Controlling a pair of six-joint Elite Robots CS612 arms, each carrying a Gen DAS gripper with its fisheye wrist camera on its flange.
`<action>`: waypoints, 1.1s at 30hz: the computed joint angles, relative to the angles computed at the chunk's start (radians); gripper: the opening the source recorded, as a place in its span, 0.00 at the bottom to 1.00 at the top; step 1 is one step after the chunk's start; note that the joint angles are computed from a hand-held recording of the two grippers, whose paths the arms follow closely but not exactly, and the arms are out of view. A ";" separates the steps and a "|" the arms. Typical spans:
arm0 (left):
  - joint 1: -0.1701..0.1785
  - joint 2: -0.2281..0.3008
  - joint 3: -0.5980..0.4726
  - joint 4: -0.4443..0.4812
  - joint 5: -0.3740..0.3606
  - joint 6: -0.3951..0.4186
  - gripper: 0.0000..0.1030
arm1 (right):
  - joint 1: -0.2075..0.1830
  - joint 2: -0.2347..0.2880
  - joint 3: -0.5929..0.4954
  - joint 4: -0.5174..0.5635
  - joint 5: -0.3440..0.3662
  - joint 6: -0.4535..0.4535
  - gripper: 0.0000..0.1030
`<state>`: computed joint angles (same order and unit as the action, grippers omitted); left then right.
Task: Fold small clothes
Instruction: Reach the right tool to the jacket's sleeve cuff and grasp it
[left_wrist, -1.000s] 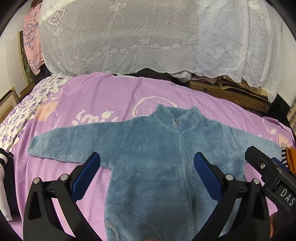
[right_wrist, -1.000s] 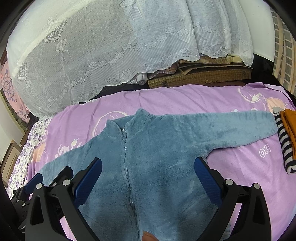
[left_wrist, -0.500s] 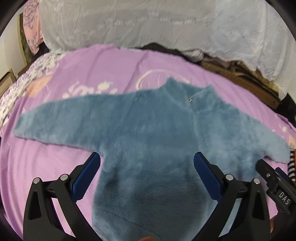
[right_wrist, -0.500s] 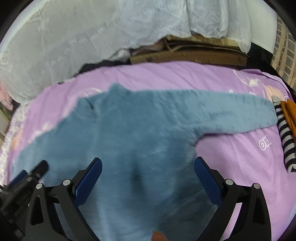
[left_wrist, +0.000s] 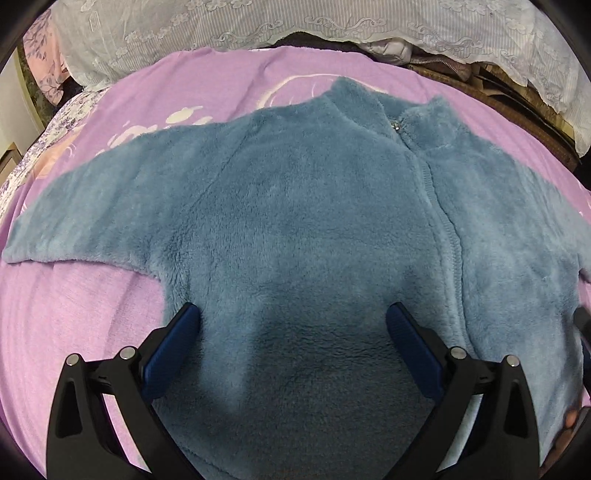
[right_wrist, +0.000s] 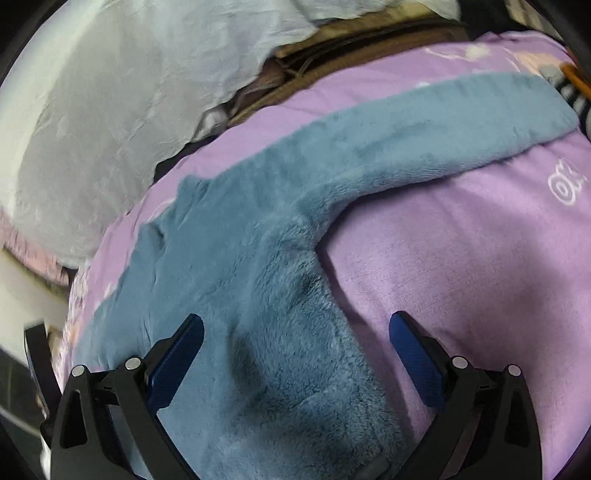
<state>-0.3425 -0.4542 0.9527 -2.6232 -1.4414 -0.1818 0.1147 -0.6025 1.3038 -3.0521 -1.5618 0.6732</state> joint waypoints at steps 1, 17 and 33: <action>0.000 -0.005 0.008 -0.007 0.001 -0.002 0.96 | -0.009 -0.008 0.015 -0.021 0.028 -0.002 0.97; -0.027 -0.022 0.027 -0.027 0.026 0.060 0.96 | -0.155 -0.042 0.174 -0.189 -0.184 0.431 0.70; -0.156 0.184 -0.446 0.242 0.038 0.091 0.96 | -0.142 0.034 0.083 -0.263 -0.389 0.408 0.09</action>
